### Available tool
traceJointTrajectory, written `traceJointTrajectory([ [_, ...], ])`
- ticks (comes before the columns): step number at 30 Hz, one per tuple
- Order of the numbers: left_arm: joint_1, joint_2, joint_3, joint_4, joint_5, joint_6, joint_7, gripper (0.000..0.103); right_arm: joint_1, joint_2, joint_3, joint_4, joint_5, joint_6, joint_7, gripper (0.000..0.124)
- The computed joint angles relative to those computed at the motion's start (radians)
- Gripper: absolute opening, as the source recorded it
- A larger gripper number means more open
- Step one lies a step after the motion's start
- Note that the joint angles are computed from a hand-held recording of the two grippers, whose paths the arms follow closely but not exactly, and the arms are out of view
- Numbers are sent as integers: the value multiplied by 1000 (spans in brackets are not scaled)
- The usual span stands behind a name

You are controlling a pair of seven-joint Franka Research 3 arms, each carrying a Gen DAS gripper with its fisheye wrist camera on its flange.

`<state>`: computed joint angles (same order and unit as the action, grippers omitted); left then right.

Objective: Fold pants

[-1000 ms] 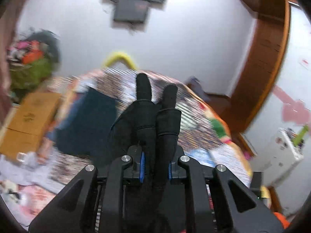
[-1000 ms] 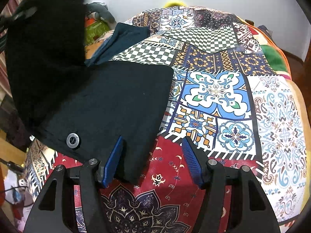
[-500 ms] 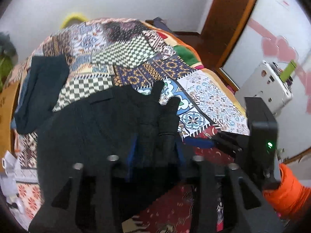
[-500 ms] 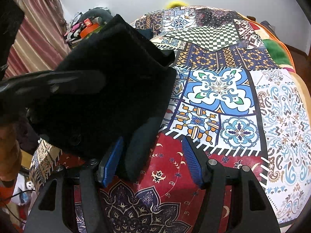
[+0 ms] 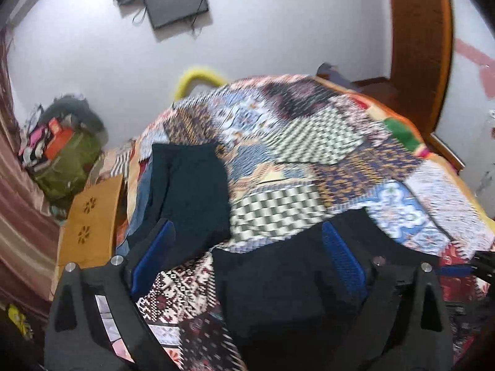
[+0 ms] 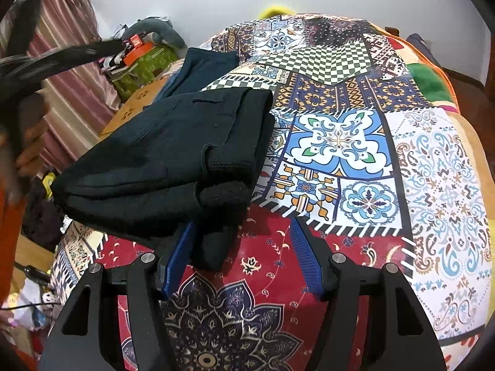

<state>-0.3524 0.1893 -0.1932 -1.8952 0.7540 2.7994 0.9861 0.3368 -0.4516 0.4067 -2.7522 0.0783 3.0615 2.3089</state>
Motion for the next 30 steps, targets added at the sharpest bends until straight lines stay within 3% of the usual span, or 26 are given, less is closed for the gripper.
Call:
traceJointTrajectory([
  [6,22,215,-4,214,-180,-169,158,97,-34,-61,34,-12,-19,-47,43,59],
  [9,-3,305,21,298,-194,-287,203,97,-43,-74,39,-16,-29,-56,68,59],
  [11,3,335,18,305,-216,-323,257,98,-54,-79,49,-12,-40,-71,86,59],
  [14,53,284,2,195,-282,-233,297,98,-67,-89,55,-7,-64,-85,101,59],
  [18,65,190,15,54,-290,-187,272,98,-103,-119,91,1,-112,-102,132,59],
  [22,86,77,7,-87,-314,-175,236,98,-94,-126,90,9,-128,-95,143,60],
  [25,116,-16,-21,-196,-387,-167,267,98,-91,-135,96,14,-136,-91,150,60],
  [30,130,-186,-42,-399,-529,-80,346,98,-95,-170,118,15,-144,-86,164,67],
])
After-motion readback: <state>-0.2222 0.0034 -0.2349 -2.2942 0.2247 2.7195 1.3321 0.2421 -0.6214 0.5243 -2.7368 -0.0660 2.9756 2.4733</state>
